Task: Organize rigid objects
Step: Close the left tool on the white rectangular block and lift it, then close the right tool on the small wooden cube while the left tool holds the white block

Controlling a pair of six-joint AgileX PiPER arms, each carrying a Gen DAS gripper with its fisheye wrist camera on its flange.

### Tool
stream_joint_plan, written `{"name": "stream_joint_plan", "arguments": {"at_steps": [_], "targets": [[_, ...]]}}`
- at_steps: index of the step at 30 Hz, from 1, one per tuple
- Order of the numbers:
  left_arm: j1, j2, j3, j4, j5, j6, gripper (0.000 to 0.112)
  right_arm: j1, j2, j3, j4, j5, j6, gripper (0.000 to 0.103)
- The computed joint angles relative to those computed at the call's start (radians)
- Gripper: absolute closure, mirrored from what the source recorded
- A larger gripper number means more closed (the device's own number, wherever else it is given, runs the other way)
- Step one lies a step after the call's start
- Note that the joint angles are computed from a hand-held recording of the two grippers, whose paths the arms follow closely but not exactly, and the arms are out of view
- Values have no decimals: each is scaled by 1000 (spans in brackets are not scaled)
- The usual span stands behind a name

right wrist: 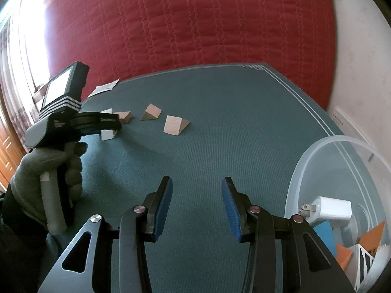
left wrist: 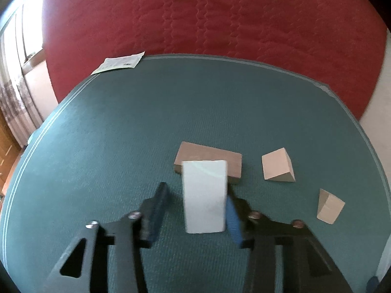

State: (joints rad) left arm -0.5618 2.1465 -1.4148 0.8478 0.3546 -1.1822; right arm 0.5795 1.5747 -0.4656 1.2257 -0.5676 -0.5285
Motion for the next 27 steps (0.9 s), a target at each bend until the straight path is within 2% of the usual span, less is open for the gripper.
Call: {"name": "stream_joint_plan", "arguments": {"at_steps": [2,10,12,18,21,24,27], "targets": [[12,-5,10,-19,-24,27,81,1,0,1,7,0,-2,60],[37,-40,77,-39,-99,76,81,6,7,-19,48,2,-38,60],[43,-56,104,-9,-120,52,81,4,8,-23,44,7,-36,60],[63,-96,173,100,-173,-40,81,-91,16,-86,5,120,-34,60],[69,-123,217,205,-201,-141,81,-110,33,-133,38,151,-76,60],[81,-134,229,228,-225,-156,81,-134,64,-195,76,192,-119,60],[84,-146,248,352,-240,-277,81,-139,103,-263,163,196,-219,60]]}}
